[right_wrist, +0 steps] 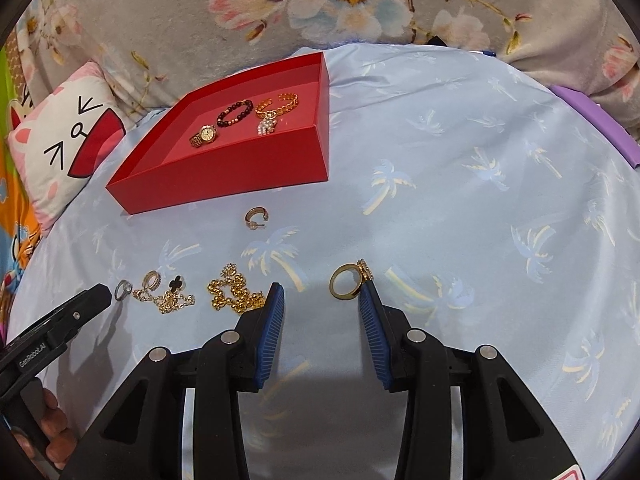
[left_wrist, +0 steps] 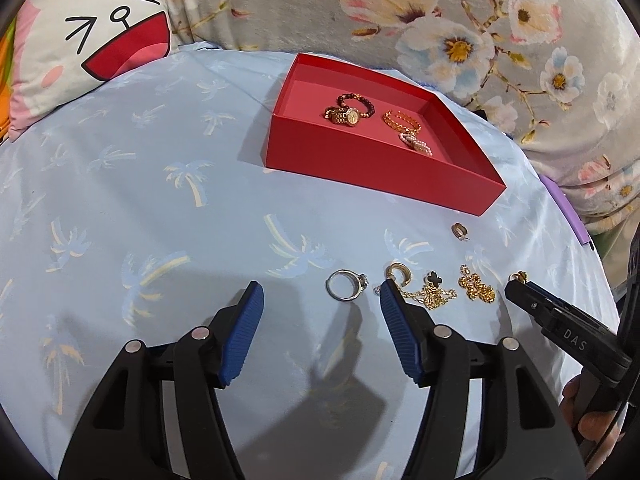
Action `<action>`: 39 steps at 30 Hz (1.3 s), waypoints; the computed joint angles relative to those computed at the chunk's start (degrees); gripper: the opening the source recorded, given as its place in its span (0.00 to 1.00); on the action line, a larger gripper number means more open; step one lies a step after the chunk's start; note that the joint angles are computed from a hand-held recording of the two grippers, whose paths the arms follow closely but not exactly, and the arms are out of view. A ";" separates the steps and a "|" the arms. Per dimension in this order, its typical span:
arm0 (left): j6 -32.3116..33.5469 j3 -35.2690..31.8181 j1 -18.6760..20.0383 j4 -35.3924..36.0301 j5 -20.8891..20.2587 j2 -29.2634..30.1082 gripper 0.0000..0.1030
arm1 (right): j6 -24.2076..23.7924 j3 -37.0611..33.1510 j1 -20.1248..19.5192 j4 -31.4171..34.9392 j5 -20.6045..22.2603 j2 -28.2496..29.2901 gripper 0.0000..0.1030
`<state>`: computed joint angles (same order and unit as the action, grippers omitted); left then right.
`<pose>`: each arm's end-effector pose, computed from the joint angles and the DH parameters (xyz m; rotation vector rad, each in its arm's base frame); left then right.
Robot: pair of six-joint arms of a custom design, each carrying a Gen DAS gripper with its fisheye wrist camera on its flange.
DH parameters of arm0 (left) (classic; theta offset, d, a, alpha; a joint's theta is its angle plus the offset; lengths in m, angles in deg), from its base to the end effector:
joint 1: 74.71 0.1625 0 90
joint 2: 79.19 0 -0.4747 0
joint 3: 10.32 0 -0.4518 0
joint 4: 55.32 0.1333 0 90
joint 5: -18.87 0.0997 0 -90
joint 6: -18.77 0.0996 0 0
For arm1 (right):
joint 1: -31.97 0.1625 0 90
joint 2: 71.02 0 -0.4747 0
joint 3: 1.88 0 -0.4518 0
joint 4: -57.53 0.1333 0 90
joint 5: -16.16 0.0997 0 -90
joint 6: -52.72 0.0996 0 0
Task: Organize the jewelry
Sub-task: 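Grasp the large gold ring with the right tool, then grasp the silver ring with the left tool while the right tool holds the gold ring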
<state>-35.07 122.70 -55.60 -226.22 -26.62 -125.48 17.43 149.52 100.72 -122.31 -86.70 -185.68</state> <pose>-0.3547 -0.3379 -0.0262 0.4323 2.5241 -0.8677 -0.0057 -0.3213 0.3451 0.1566 -2.3598 0.9131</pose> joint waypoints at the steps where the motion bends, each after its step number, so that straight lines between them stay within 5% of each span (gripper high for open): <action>1: -0.01 -0.05 -0.01 0.18 0.02 0.00 0.57 | -0.09 -0.07 0.08 -0.07 -0.08 0.17 0.39; 18: -0.07 -0.55 -0.14 1.92 0.36 0.11 0.57 | 1.08 -2.08 3.40 -4.56 -4.64 6.08 0.35; 27: -0.03 -0.58 -0.12 1.93 0.33 0.12 0.57 | 2.34 -4.32 4.72 -5.96 -6.28 9.70 0.26; 31: -0.04 -0.57 -0.12 2.06 0.36 0.07 0.57 | 2.97 -5.01 5.01 -6.34 -6.93 10.70 0.14; 39: 0.09 -1.61 -0.16 5.01 0.93 0.54 0.57 | 3.95 -4.46 3.04 -3.82 -3.74 8.02 0.12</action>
